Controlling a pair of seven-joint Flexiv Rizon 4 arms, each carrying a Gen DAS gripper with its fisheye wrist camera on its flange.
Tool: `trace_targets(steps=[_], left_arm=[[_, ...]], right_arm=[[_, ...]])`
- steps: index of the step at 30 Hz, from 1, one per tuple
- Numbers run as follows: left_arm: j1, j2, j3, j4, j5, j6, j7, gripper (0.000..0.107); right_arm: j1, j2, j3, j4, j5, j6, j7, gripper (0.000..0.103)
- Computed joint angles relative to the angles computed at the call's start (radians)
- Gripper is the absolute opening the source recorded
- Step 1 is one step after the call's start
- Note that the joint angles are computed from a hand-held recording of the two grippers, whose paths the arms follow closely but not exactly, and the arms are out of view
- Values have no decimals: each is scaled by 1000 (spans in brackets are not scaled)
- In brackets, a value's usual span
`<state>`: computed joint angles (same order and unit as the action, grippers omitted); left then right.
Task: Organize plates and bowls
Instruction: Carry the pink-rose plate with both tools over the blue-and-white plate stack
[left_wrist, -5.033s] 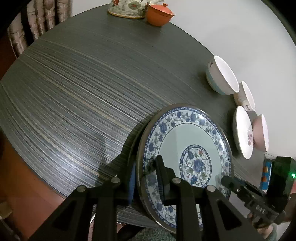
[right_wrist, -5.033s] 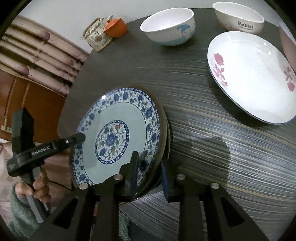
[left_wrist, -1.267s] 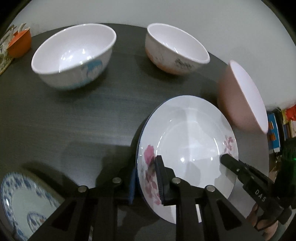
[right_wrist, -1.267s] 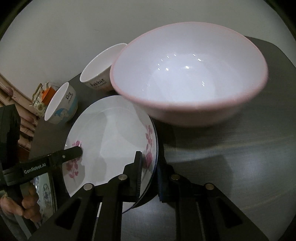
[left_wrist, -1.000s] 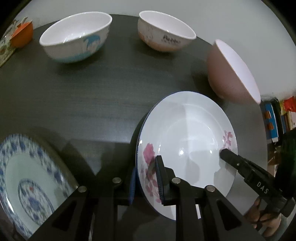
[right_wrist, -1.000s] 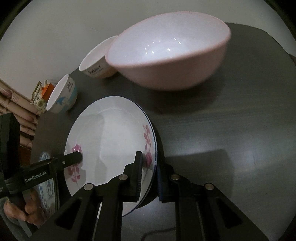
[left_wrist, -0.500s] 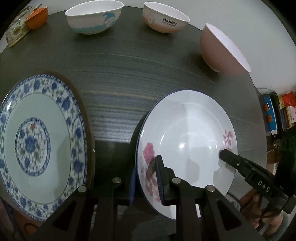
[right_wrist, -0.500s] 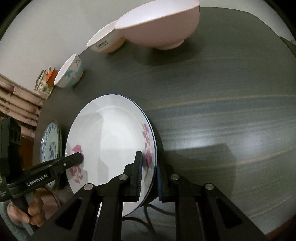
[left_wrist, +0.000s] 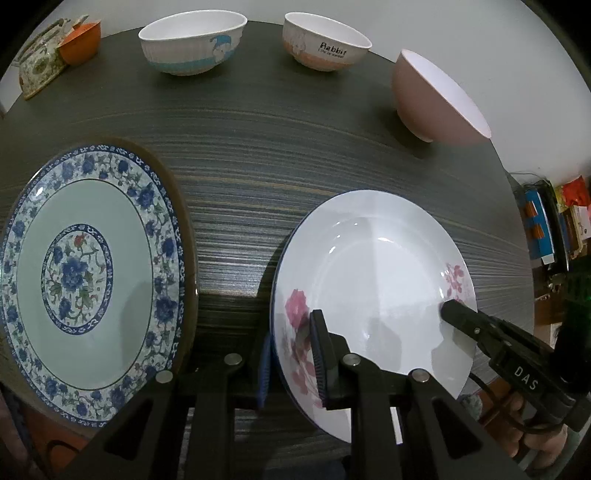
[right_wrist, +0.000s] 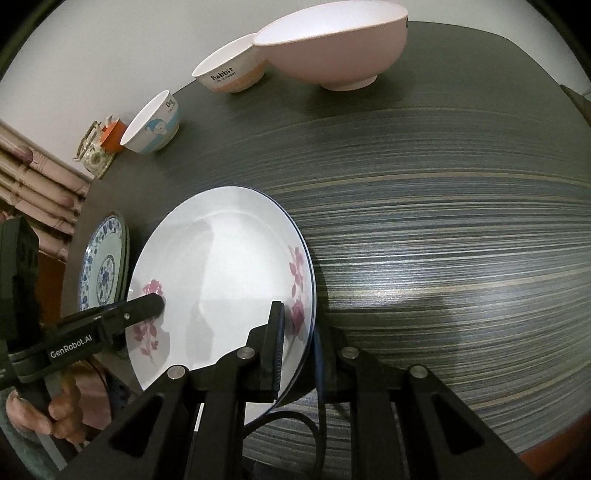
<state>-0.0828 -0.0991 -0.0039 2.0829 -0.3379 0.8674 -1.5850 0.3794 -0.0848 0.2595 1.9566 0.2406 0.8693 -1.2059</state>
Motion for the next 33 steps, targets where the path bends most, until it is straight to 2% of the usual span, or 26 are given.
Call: trace_targets(steps=[9,20,33], left_arm=[[33,67,32,40,-18,-15,64,19],[70,129,62,63,-25,-14,87,19],[175,270,140,120,51,-29,61,19]], right_arm=[[10,9,2,5,-31,28,15,14],[18,26,4,-4,-31,43,0,14],[71,-39,33,-111,-45,72,-45,14]])
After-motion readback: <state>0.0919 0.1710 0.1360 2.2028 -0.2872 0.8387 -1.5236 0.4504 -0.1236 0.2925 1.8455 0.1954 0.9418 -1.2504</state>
